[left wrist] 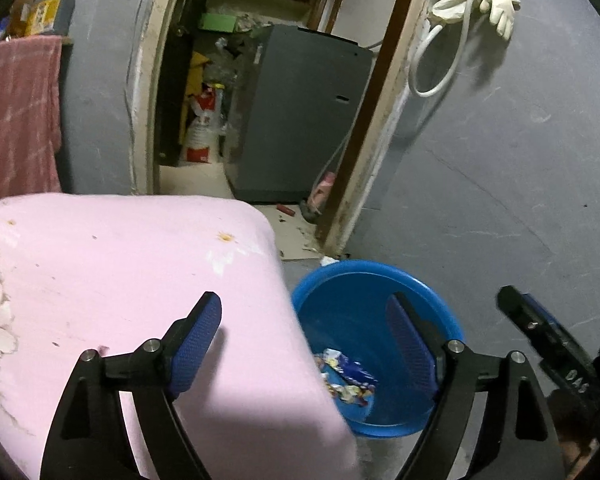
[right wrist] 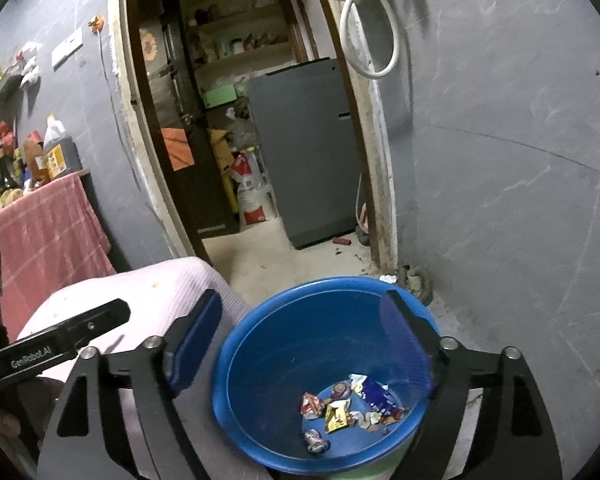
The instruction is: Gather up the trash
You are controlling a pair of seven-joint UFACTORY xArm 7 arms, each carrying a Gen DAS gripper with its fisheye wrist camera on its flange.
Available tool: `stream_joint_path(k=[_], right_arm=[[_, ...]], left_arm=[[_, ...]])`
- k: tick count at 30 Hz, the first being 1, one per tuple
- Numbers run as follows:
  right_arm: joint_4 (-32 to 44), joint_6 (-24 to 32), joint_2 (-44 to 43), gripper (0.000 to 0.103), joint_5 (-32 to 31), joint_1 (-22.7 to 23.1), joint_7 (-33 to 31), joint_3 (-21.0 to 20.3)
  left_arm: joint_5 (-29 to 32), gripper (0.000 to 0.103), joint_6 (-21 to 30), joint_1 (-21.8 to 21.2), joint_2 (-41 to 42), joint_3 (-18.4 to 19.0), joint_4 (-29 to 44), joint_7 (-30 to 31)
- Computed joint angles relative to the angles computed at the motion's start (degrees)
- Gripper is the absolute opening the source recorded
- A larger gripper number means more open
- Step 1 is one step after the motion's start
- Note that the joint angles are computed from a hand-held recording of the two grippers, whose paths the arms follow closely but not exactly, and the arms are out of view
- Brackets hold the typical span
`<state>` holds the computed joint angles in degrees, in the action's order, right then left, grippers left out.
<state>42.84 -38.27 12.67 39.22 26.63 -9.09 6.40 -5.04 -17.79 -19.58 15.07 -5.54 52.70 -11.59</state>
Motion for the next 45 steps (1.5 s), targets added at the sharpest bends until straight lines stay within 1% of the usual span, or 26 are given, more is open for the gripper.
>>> stream_joint_path(k=[2, 3, 4, 5, 6, 7, 8, 13, 16, 18, 22, 24, 27, 29, 31, 34, 38, 45], right_arm=[[-0.27, -1.08, -0.08, 0.092, 0.39, 0.14, 0.23, 0.07], [-0.44, -1.51, -0.18, 0.096, 0.30, 0.07, 0.49, 0.14], [-0.76, -2.20, -0.32, 0.100, 0.06, -0.02, 0.92, 0.26], [-1.04, -2.97, -0.43, 0.102, -0.08, -0.06, 1.23, 0.38], [-1.25, -3.72, -0.53, 0.102, -0.22, -0.08, 1.45, 0.51], [-1.27, -4.14, -0.57, 0.103, -0.18, -0.06, 1.44, 0.63], [-1.41, -4.70, -0.70, 0.103, -0.13, 0.00, 1.41, 0.76], [-1.43, -6.51, -1.03, 0.103, 1.00, 0.49, -0.05, 1.32], [-1.33, -8.07, -1.14, 0.103, 1.86, 1.07, -1.84, 1.66], [-1.53, -9.85, -1.19, 0.103, 1.89, 1.38, -2.74, 1.97], [-2.07, -12.95, -1.18, 0.103, 1.56, 1.76, -4.00, 2.60], [-1.87, -13.82, -1.11, 0.103, 1.76, 2.10, -5.43, 2.84], [-1.08, -14.87, -0.73, 0.103, 3.78, 3.21, -9.01, 3.32], [-0.47, -14.92, -0.61, 0.103, 5.43, 3.91, -11.36, 3.63], [-0.44, -15.19, -0.67, 0.103, 6.13, 4.21, -12.13, 3.90], [-0.85, -15.48, -1.11, 0.103, 6.55, 4.45, -11.99, 4.36], [-0.89, -15.50, -2.15, 0.103, 9.18, 5.34, -13.02, 5.13], [-3.13, -16.46, -5.29, 0.103, 11.79, 7.43, -14.27, 7.43]], left_arm=[[-3.16, 0.081, -0.55, -4.07, -0.18, 3.59, -0.13, 2.73], [-5.43, 0.083, -0.99, -6.44, -0.23, 5.47, -0.25, 4.57], [-7.70, 0.087, -1.32, -8.42, -0.16, 6.96, -0.17, 6.41], [-9.53, 0.095, -2.01, -9.61, -0.16, 7.53, -0.53, 7.69], [-11.79, 0.097, -3.48, -10.98, -0.23, 8.30, -1.00, 9.29], [-12.82, 0.097, -5.31, -10.85, -0.50, 7.90, -1.70, 10.14], [-12.34, 0.097, -6.39, -9.60, -0.74, 6.79, -2.27, 10.21], [-15.54, 0.098, -10.01, -7.88, -1.89, 4.23, -3.72, 14.07], [-15.97, 0.101, -12.18, -6.25, -3.01, 2.48, -5.12, 14.81], [-15.21, 0.101, -13.25, -4.88, -3.79, 1.40, -6.03, 14.49], [-16.20, 0.101, -15.02, -4.13, -5.45, 0.38, -7.85, 16.21], [-16.16, 0.101, -16.02, -3.64, -5.70, -0.05, -8.43, 16.72], [-16.46, 0.101, -16.91, -3.15, -6.60, -0.53, -9.63, 17.78], [-15.56, 0.101, -17.29, -2.38, -7.27, -0.94, -10.53, 17.01], [-15.31, 0.101, -17.79, -1.93, -7.94, -1.22, -11.50, 16.62], [-15.09, 0.101, -18.50, -1.31, -9.64, -1.62, -13.43, 15.93], [-13.60, 0.101, -19.31, 0.07, -12.96, -1.98, -16.92, 14.56], [-10.24, 0.101, -18.78, 2.97, -19.69, -2.47, -22.76, 11.58]])
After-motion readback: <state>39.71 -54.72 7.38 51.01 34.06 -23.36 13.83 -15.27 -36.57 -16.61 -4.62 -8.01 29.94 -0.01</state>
